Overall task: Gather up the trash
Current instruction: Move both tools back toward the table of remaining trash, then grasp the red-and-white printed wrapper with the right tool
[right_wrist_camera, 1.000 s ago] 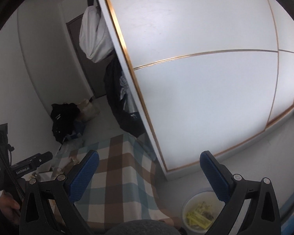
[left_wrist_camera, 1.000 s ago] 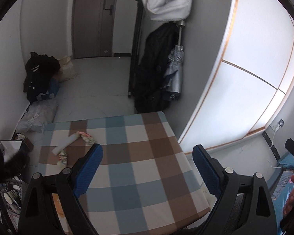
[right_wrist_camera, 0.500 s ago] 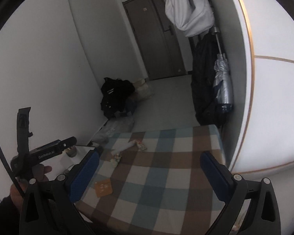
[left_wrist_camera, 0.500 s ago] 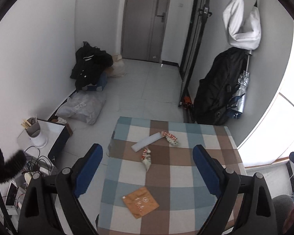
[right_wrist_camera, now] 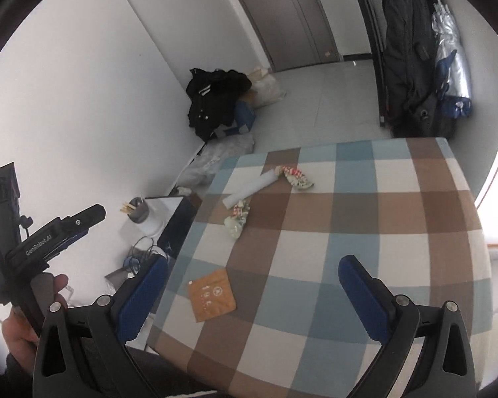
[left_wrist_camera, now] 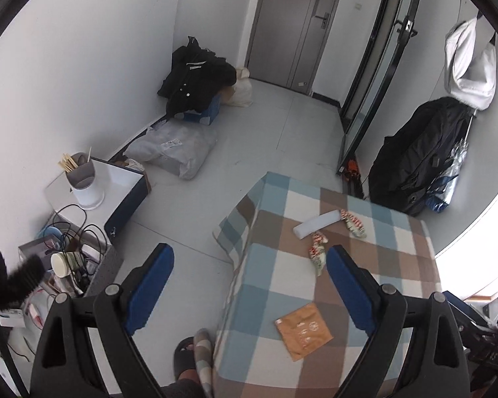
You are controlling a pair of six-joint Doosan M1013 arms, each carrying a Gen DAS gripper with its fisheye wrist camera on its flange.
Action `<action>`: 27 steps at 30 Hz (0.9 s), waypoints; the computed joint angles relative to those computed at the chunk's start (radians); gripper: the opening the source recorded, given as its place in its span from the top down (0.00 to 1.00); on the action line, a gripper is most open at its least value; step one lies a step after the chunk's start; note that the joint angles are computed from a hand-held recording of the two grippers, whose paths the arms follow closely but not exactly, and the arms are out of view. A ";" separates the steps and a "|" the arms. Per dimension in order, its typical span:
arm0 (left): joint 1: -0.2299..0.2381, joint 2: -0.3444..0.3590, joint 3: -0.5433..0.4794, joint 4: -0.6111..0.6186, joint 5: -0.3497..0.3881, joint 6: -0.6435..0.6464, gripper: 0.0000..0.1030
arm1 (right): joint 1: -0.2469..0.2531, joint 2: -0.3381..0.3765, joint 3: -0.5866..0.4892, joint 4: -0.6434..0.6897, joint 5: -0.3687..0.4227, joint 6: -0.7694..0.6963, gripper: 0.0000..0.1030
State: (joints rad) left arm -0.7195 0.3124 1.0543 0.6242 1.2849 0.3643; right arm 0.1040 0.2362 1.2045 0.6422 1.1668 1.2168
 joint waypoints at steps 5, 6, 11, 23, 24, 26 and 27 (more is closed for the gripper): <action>0.013 -0.010 0.015 -0.005 0.008 0.007 0.11 | 0.041 0.079 -0.093 -0.084 0.079 0.068 0.00; 0.015 -0.014 0.020 -0.008 0.007 0.005 0.11 | 0.047 0.099 -0.117 -0.094 0.094 0.081 0.00; 0.046 -0.024 0.038 -0.071 0.008 -0.025 0.11 | 0.070 0.209 -0.260 -0.076 0.207 0.095 0.01; 0.076 -0.031 0.048 -0.133 -0.002 -0.077 0.11 | 0.157 0.329 -0.400 -0.194 0.275 0.000 0.27; 0.077 -0.032 0.049 -0.141 -0.003 -0.079 0.11 | 0.161 0.329 -0.393 -0.198 0.265 0.000 0.31; 0.081 -0.033 0.051 -0.150 -0.004 -0.084 0.11 | 0.166 0.334 -0.392 -0.205 0.266 0.007 0.44; 0.082 -0.033 0.051 -0.152 -0.003 -0.086 0.11 | 0.168 0.334 -0.392 -0.208 0.255 0.007 0.47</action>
